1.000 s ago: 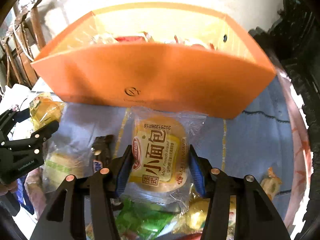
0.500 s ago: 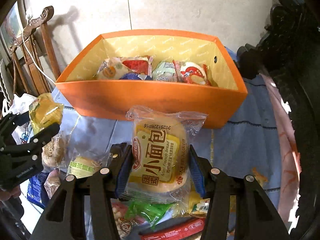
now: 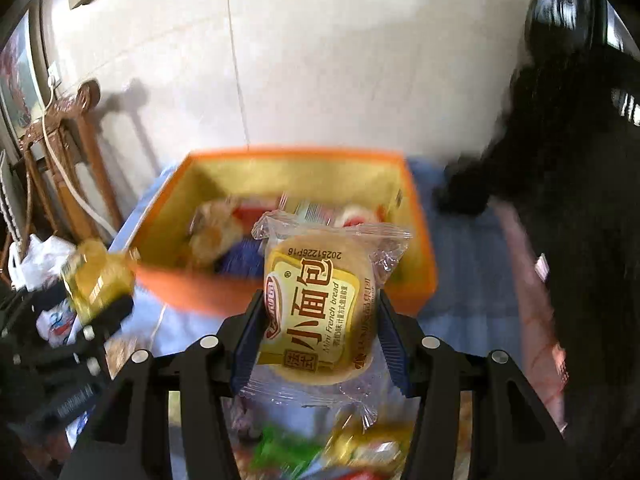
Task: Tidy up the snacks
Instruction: 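Lower both bread bags into the orange box and open both tools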
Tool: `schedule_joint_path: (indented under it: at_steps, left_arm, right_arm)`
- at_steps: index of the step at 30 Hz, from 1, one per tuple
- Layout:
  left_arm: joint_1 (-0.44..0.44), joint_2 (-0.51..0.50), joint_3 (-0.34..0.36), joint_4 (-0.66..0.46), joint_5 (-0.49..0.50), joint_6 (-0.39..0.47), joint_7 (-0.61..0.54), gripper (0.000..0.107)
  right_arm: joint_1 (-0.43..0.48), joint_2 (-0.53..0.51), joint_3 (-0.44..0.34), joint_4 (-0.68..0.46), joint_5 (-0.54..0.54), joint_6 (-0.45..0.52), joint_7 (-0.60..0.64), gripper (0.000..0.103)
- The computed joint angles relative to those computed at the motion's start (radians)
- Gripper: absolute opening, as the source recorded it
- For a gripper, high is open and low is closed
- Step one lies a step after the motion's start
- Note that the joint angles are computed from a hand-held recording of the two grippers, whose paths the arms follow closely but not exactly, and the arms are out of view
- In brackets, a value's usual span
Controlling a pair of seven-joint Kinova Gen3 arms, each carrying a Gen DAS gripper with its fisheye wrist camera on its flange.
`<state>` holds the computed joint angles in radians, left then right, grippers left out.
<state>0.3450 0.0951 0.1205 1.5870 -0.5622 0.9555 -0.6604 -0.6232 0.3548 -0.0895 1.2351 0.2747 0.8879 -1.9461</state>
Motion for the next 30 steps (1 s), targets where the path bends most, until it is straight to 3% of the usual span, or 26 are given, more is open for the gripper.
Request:
schedule_joint_path:
  at_steps: [6,14,30]
  left_arm:
    - [-0.031,0.071,-0.029,-0.109,0.065,-0.015,-0.038,0.071]
    - [0.004,0.159,-0.080,-0.244,0.005,-0.006,-0.109,0.071]
    - [0.030,0.231,-0.131,-0.313,0.018,-0.005,-0.176,0.072]
  right_arm:
    - [0.006,0.067,0.025,-0.126,0.013,0.021,0.014,0.054]
    - [0.026,0.149,0.038,-0.212,-0.037,0.051,0.028,0.054]
    - [0.024,0.224,0.059,-0.312,-0.068,0.078,0.043,0.054]
